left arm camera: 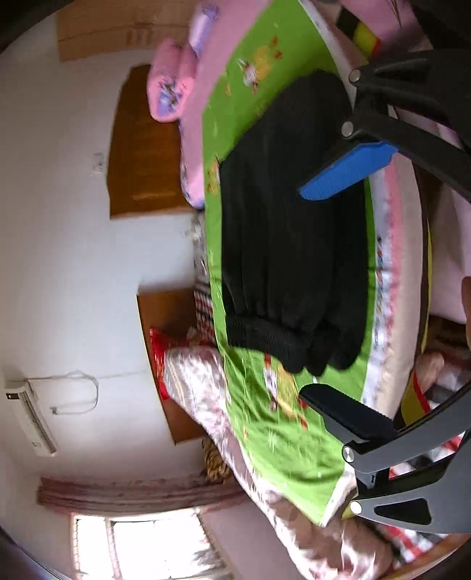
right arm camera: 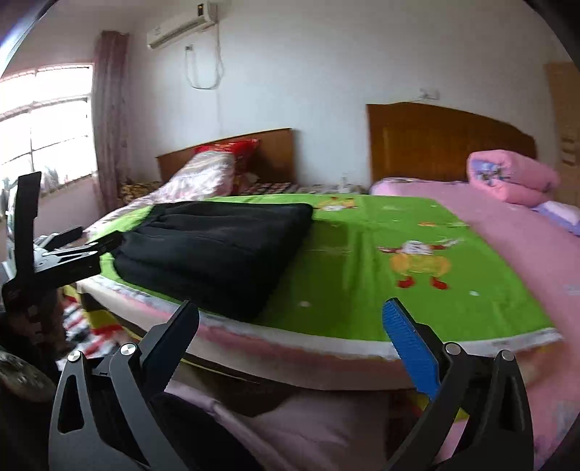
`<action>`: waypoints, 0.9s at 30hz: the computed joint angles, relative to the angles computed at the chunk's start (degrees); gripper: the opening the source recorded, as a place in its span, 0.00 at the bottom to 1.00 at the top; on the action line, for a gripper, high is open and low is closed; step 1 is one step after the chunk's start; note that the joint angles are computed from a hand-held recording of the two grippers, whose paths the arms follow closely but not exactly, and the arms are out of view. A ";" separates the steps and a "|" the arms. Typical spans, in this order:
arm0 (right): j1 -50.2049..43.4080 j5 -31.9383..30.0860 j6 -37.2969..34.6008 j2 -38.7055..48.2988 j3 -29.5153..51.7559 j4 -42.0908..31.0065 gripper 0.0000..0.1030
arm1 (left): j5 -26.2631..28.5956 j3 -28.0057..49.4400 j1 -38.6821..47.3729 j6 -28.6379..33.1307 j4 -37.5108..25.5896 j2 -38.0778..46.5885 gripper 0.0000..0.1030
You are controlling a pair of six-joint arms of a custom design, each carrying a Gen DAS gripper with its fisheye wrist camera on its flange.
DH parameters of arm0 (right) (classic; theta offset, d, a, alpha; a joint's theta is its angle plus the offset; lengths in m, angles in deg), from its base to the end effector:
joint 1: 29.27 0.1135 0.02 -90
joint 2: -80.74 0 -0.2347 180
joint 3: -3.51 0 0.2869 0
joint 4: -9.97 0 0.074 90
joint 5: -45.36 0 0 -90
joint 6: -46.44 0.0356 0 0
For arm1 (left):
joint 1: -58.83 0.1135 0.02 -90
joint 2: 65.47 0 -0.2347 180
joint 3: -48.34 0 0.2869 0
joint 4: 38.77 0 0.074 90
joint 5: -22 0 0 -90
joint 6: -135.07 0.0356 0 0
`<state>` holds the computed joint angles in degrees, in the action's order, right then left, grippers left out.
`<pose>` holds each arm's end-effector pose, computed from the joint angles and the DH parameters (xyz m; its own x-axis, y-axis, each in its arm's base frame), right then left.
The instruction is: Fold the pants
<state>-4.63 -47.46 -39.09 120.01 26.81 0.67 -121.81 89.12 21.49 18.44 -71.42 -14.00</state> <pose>0.1931 0.0905 0.1364 -0.4224 -0.1081 -0.8999 -0.4252 0.9005 0.0914 0.1962 -0.1135 0.1787 -0.4391 0.0021 -0.8984 -0.3416 0.9245 0.1692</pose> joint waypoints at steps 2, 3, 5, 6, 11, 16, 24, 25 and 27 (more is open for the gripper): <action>0.20 1.50 0.01 1.06 -0.06 0.94 0.95 | 0.97 0.20 0.74 -0.40 -0.48 0.00 0.99; 0.54 1.77 0.05 2.02 0.38 1.43 0.95 | 1.77 -0.18 1.13 -0.33 0.14 -0.21 0.99; 1.27 2.48 -0.03 2.47 0.38 2.35 0.95 | 2.52 -0.70 1.37 -0.52 0.52 -0.58 0.99; 1.86 3.00 -0.50 2.87 0.49 2.71 0.95 | 2.76 -0.95 1.52 -0.32 0.69 -0.91 0.99; 3.52 4.66 -1.38 2.09 0.26 2.64 0.95 | 4.25 -1.75 2.34 0.64 1.72 -2.04 0.99; 3.17 4.90 -1.18 2.27 0.60 2.55 0.95 | 5.06 -1.66 1.80 1.45 2.52 -1.33 0.99; 3.19 5.00 -0.95 1.94 0.54 2.17 0.95 | 5.14 -1.70 1.35 1.98 3.28 -0.76 0.99; 3.26 5.05 -0.97 1.97 0.55 2.21 0.95 | 5.09 -1.65 1.30 1.98 3.28 -0.68 0.99; 3.19 4.89 -1.07 2.19 0.67 2.25 0.95 | 5.16 -1.64 1.29 1.92 3.29 -0.66 0.99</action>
